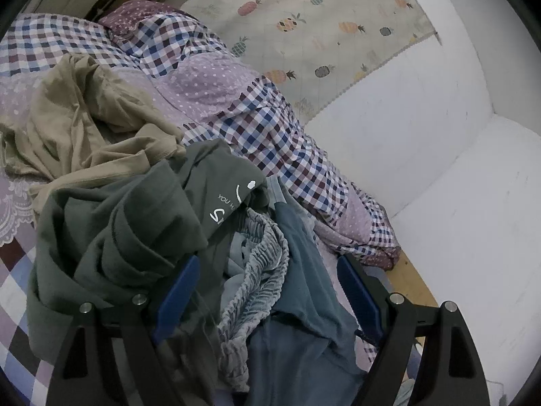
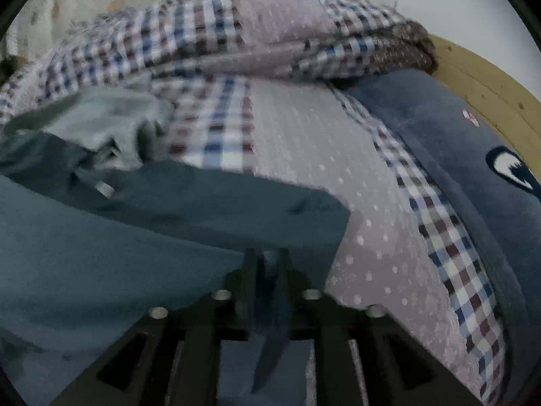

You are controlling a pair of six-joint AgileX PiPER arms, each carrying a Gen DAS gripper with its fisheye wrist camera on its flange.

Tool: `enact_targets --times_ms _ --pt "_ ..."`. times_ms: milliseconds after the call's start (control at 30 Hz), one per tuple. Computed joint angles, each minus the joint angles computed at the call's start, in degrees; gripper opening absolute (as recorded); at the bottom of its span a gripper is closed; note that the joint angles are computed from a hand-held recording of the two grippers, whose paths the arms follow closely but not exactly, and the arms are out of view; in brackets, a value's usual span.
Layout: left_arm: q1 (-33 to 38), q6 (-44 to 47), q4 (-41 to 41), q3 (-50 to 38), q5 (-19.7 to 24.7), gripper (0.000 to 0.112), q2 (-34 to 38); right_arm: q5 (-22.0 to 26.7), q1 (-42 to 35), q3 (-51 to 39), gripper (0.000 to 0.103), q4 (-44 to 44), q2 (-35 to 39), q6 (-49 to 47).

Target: Fold clothes

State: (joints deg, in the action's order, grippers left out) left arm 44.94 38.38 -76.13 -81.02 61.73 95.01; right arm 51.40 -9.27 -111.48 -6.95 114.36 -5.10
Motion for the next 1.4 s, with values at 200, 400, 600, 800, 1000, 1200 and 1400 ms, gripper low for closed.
enact_targets --times_ms 200,400,600,800,1000,1200,1400 --pt "-2.36 1.92 4.96 -2.04 0.65 0.086 -1.26 -7.74 -1.64 15.14 0.051 1.08 -11.37 8.13" --pt "-8.56 5.21 13.57 -4.31 4.04 0.086 -2.67 -7.05 -4.82 32.53 0.053 21.41 -30.42 -3.17" --pt "-21.02 4.76 31.83 1.10 -7.19 0.086 -9.16 -7.40 -3.19 49.91 0.058 34.55 -49.97 -6.99" --pt "-26.43 -2.88 41.78 0.36 -11.73 0.049 -6.67 -12.69 7.52 59.88 0.058 32.29 -57.23 -8.61" --pt "-28.36 -5.48 44.80 0.70 -13.85 0.048 -5.58 -11.60 5.82 61.65 0.058 40.32 -54.94 -16.61" --pt "-32.35 -8.42 50.61 1.49 -15.82 0.037 -4.40 -8.79 1.93 61.57 0.058 45.86 -53.78 -22.05" --pt "-31.80 -10.51 51.32 2.96 -18.29 0.007 -5.40 -6.19 -0.61 61.35 0.058 48.59 -53.24 -24.73"
